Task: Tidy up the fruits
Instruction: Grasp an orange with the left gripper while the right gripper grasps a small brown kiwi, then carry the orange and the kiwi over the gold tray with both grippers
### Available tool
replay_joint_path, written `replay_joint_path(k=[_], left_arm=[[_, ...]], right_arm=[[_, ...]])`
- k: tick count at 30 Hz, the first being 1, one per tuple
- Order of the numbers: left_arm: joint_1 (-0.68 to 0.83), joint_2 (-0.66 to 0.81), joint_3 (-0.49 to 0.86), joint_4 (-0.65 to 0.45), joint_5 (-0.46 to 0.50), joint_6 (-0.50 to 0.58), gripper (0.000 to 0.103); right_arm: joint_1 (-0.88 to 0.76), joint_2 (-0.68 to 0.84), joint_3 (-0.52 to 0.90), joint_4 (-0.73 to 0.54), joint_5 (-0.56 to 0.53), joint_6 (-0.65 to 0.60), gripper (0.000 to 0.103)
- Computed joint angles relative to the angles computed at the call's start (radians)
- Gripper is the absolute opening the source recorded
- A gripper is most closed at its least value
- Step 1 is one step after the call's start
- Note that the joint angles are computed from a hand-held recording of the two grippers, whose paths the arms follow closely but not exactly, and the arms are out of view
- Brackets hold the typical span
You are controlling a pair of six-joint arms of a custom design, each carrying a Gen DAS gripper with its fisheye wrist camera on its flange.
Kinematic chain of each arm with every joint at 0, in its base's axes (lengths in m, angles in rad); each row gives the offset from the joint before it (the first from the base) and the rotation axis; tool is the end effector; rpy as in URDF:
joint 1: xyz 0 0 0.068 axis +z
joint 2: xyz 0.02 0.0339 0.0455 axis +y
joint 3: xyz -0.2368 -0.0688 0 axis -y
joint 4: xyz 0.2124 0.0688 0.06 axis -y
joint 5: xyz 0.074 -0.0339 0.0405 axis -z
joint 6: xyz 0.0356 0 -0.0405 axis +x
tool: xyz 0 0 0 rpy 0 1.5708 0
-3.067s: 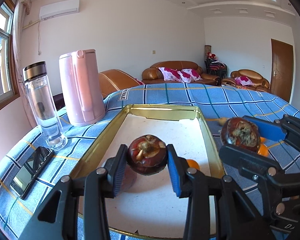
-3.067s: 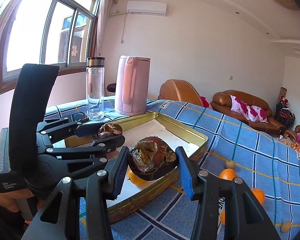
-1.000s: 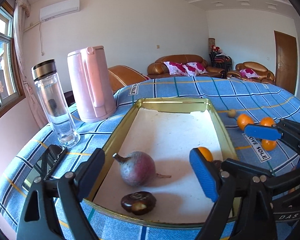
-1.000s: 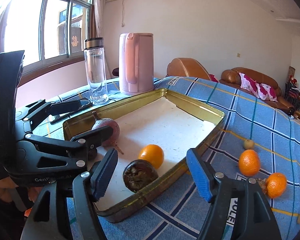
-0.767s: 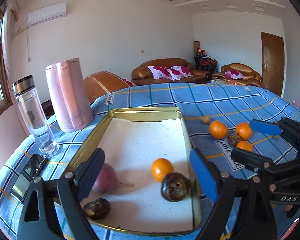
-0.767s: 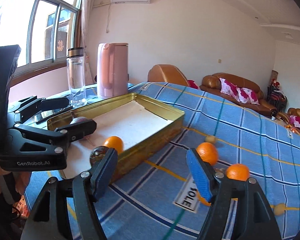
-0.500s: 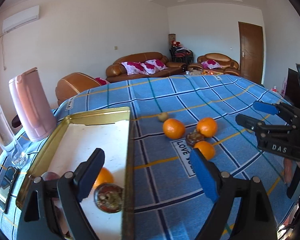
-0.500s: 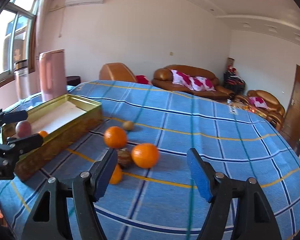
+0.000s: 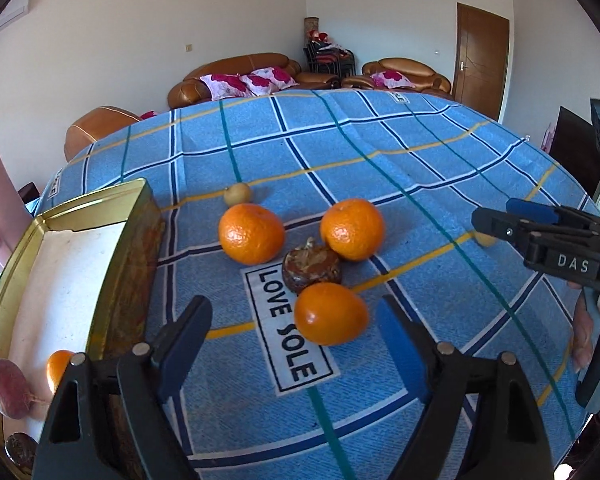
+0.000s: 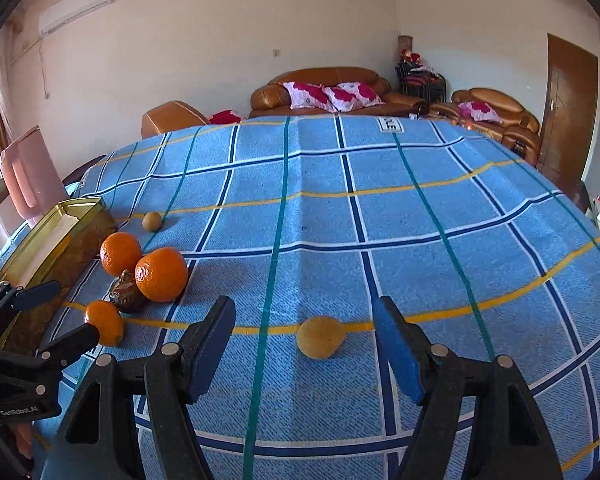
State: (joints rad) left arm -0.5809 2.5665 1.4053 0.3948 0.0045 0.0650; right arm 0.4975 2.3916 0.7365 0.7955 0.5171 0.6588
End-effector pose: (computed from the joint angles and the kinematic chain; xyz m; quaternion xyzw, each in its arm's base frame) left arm 0.3655 -0.2401 -0.0047 0.2929 0.8724 -0.1019 0.3780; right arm 0.2753 0.1295 -0.0213 0.1617 0.8962 -0.0168 0.4129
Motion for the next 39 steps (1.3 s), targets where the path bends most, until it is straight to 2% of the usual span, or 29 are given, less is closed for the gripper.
replay_joint_path(k=[2,4,6,7,8,9,10,12,14,22,39], left_arm=[[-0.003,0.019,0.043,-0.047,0.005,0.002,0.083],[0.000,0.034,0.080,-0.092,0.029,0.005,0.075],[0.001,0.055,0.126,-0.146,0.042,0.007,0.068],[0.005,0.065,0.150,-0.173,0.060,0.006,0.067],[0.010,0.071,0.165,-0.194,0.081,0.007,0.058],[0.014,0.078,0.179,-0.212,0.096,0.006,0.046],[0.016,0.088,0.197,-0.227,0.103,0.001,0.044],[0.027,0.088,0.199,-0.229,0.128,-0.006,0.044],[0.034,0.087,0.198,-0.228,0.145,-0.014,0.043],[0.047,0.049,0.116,-0.136,0.170,-0.028,0.043],[0.046,-0.047,-0.120,0.175,0.098,-0.056,0.043]], right_arm=[[-0.033,0.011,0.004,-0.007,-0.059,0.018,0.072],[-0.056,0.020,0.014,-0.022,-0.105,0.029,0.069],[-0.073,0.033,0.040,-0.058,-0.146,0.031,0.059],[-0.078,0.037,0.058,-0.087,-0.161,0.031,0.058],[-0.077,0.039,0.072,-0.111,-0.164,0.029,0.057],[-0.069,0.038,0.082,-0.130,-0.154,0.027,0.051],[-0.063,0.036,0.092,-0.149,-0.147,0.023,0.048],[-0.059,0.036,0.094,-0.155,-0.144,0.019,0.037],[-0.066,0.036,0.077,-0.118,-0.164,0.007,0.030],[-0.039,0.023,0.062,-0.084,-0.134,-0.027,0.030],[0.034,0.002,-0.024,0.100,-0.043,-0.104,0.030]])
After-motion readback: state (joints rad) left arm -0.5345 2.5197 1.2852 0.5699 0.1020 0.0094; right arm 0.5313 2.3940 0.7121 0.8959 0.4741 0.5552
